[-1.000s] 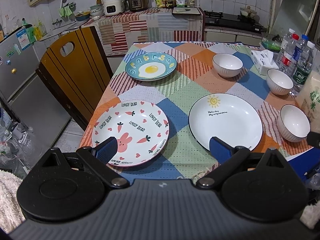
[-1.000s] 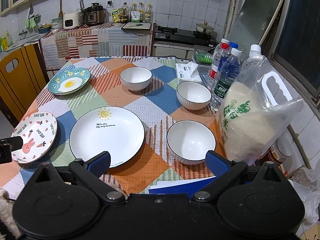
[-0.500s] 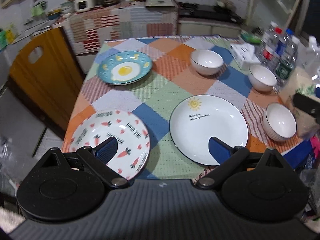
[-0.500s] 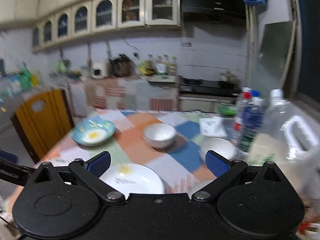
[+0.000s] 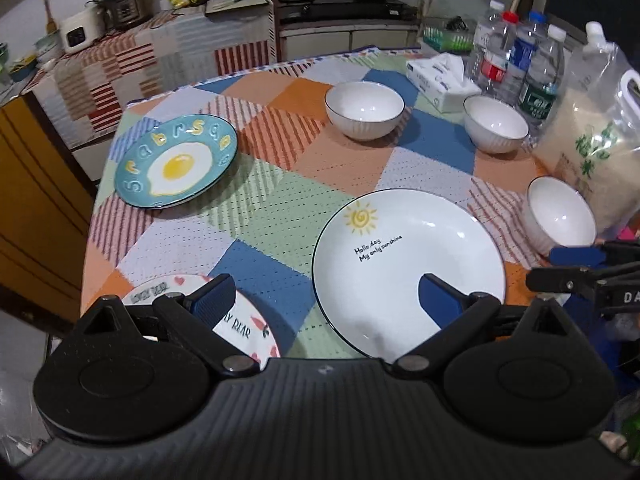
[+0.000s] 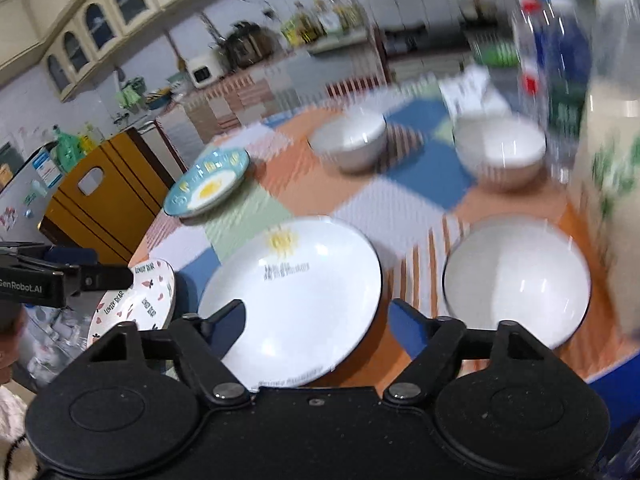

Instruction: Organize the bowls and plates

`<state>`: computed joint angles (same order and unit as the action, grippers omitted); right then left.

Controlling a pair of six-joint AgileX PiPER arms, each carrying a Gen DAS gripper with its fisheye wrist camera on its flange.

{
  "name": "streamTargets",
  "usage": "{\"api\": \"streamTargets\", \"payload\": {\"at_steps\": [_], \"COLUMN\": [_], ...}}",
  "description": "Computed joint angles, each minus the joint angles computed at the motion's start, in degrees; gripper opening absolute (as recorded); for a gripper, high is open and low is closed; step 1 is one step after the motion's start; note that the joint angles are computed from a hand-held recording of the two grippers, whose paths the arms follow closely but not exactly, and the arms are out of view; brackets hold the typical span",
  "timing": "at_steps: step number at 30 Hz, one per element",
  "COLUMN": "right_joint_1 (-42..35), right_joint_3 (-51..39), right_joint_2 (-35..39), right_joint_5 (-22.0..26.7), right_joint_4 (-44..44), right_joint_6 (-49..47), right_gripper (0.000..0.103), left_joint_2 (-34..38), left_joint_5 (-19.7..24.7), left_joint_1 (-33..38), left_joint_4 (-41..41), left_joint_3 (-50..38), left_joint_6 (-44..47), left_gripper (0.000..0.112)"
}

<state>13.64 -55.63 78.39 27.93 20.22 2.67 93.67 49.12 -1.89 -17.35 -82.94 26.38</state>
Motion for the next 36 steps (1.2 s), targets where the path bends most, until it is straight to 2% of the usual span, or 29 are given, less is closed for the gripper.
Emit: {"api": "streamTargets", "payload": {"at_steps": [3,5,10,13,17,19,21,24,28,32,36], "right_joint_1": [-0.9,-0.5,-0.6,0.6,0.2,0.1,-0.3,-0.4,-2.3,-2.8,-3.8], "right_joint_3": [1.0,1.8,2.5,2.1,2.1,2.6,3.5,4.1,4.2,4.3,5.3], "right_joint_2": [1.6,2.8,5.6,7.1,9.4,9.9,10.1,10.5,11.1,11.5,12.3], "right_joint_5": [0.5,-0.4,-1.8,-3.0,-4.4,-5.1,-6.5,-7.8,-7.1,-6.8,-7.5], "right_joint_4": [5.7,6.3,10.6,7.5,10.0,11.5,14.2,14.1,21.0,23.6,32.2], "right_joint_6": [-2.2,-1.8,-3.0,0.5,-2.1,-3.2,-6.2,-6.6,-13.7,-17.8,-26.2], "right_gripper": [0.071,0.07,0.069,0.068,0.054,0.046,0.029,0.021,0.02,0.021,0.021], "left_joint_2": [4.6,7.0,10.8,13.1,16.7,18.5,20.1,21.4,21.6,21.1,20.4], "left_joint_5": [2.6,3.3,1.3,1.5,4.1,5.4,7.1,8.3,7.2,5.9,4.8], "left_joint_1": [0.9,1.5,1.6,1.4,1.2,1.0,0.9,0.7,0.1,0.8,0.2], "left_joint_4": [-1.6,-2.6,-3.3,-4.3,-5.6,-5.5,-5.8,-6.1,-4.7,-6.3,-5.3], "left_joint_3": [-3.2,-4.4,-4.9,-6.3,-9.3,-10.8,-12.3,-13.0,-12.0,-10.6,-9.7], "left_joint_6": [-0.5,-0.3,2.1,3.3,3.3,1.9,1.0,0.7,-0.3,-0.1,-0.7], "left_gripper": [0.098,0.097,0.096,0.092,0.078,0.066,0.056,0.042,0.03,0.03,0.029]}}
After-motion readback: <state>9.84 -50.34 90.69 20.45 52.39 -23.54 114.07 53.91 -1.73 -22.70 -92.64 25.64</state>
